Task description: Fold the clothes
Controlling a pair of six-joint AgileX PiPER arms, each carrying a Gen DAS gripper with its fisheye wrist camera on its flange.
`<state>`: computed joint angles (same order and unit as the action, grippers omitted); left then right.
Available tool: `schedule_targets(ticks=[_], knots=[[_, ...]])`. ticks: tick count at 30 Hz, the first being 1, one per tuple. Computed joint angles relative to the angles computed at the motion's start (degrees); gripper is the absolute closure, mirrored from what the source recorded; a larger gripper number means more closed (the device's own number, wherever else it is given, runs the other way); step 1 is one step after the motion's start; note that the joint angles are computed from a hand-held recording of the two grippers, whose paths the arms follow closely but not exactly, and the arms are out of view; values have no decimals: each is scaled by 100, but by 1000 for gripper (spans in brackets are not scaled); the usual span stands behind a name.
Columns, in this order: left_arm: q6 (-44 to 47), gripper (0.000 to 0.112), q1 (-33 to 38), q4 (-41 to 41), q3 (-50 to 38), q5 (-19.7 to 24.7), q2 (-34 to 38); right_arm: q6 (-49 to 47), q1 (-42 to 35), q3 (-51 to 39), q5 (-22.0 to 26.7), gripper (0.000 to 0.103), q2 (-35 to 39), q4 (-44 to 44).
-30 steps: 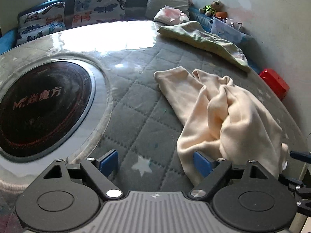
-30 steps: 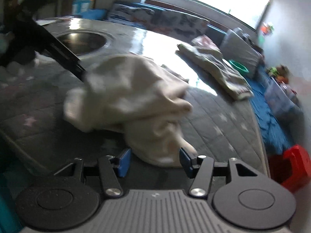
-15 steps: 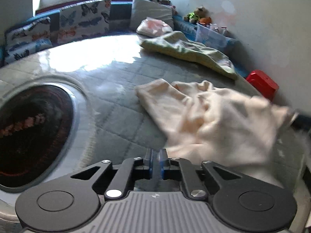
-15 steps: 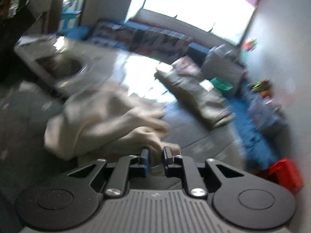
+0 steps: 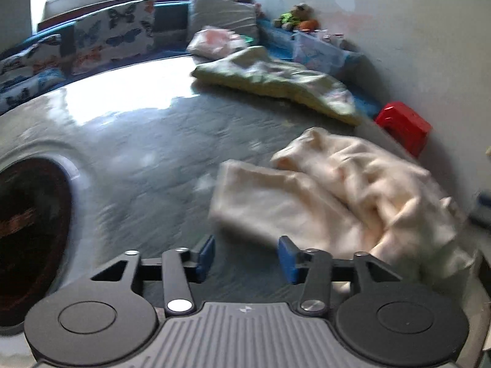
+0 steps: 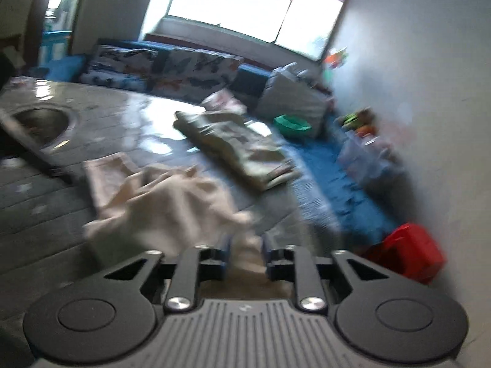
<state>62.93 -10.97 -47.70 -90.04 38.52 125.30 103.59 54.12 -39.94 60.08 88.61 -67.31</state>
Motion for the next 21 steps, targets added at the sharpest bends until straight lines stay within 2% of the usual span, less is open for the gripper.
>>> schedule_targets(ticks=[2,4,6,7,8,9,10,13,16,21], knots=[[-239,58,-216,44,-232,114,117,17,19,17,-300,71,89,7],[-756,58,-515,431,-523,100,288,69,62,33,-521,68,224,-38],[-1033,59,-760,700,-595,-113,386,178,116,32,-622,68,340,-76],[-914,60,-879,685,-448,-409,334,217,111,30,-672,68,375,-95],[-839,61,-933,677,-391,-522,318,242,112,43,-694,66,360,-97],[-753,73,-951,616,-346,-583,306,271,118,65,-717,65,338,-98],[-670,90,-966,552,-307,-636,296,301,135,102,-739,63,296,-87],[-657,106,-865,342,-332,-604,334,398,122,208,-879,62,202,-106],[-537,112,-775,175,-166,-880,264,452,114,278,-1117,61,165,-120],[-97,112,-378,-286,198,-1303,-17,411,204,122,-1210,57,507,-146]])
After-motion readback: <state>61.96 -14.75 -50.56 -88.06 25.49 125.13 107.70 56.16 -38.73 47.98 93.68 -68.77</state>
